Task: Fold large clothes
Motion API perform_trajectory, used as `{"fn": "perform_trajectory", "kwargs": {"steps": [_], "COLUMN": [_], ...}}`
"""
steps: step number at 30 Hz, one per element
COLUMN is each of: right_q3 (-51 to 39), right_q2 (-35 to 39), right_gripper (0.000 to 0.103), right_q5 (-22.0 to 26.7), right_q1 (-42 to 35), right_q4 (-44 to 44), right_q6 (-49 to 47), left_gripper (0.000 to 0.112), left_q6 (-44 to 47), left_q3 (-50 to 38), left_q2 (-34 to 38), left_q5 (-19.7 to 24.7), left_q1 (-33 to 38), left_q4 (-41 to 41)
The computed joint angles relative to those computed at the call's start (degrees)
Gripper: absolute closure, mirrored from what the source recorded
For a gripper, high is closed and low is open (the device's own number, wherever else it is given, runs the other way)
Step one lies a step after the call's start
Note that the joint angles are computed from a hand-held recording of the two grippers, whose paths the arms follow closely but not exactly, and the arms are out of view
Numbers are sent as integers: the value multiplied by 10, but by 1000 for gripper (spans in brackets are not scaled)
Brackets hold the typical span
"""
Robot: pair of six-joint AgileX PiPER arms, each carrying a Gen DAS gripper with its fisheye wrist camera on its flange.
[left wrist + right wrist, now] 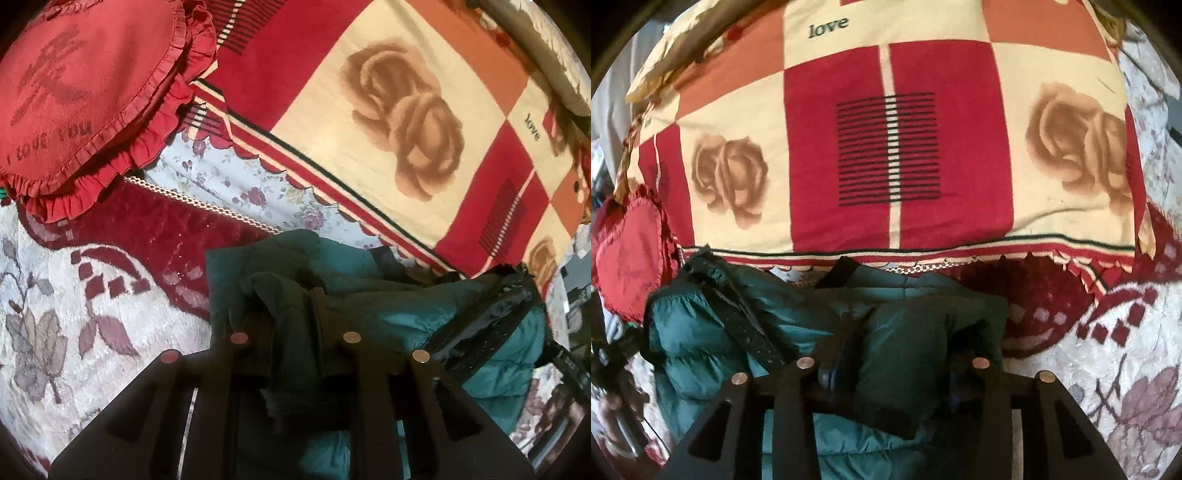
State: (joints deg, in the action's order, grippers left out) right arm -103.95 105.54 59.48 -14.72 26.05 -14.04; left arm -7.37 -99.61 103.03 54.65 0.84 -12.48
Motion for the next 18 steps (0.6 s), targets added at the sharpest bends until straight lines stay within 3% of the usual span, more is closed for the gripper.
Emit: {"fn": "perform_trajectory", "kwargs": {"steps": [2, 3, 4, 5, 11, 16, 17, 18], "right_q3": [-8, -8, -1, 14, 13, 74, 85, 91], "right_q2": [3, 1, -7, -20, -42, -100, -108, -114], "right_gripper": [52, 42, 24, 19, 17, 17, 17, 19], "right_q5": [11, 13, 4, -11, 27, 14, 11, 11], "right_q1": [-19, -30, -36, -44, -49, 10, 24, 39], "right_q4": [33, 53, 63, 80, 109, 96, 100, 103], "right_q6": [6, 6, 16, 15, -5, -87, -104, -117], "left_gripper": [92, 91, 90, 88, 86, 79, 69, 52], "left_q6": [16, 19, 26, 29, 29, 32, 34, 33], "left_q3": [-8, -11, -13, -13, -19, -37, -35, -28], "left_q2": [-6, -7, -13, -17, -22, -11, -15, -23], "left_q5": [18, 23, 28, 30, 43, 75, 73, 61], "left_q1": [12, 14, 16, 14, 13, 51, 61, 69], "left_q4": [-25, -29, -33, -32, -35, -114, -134, -145]}}
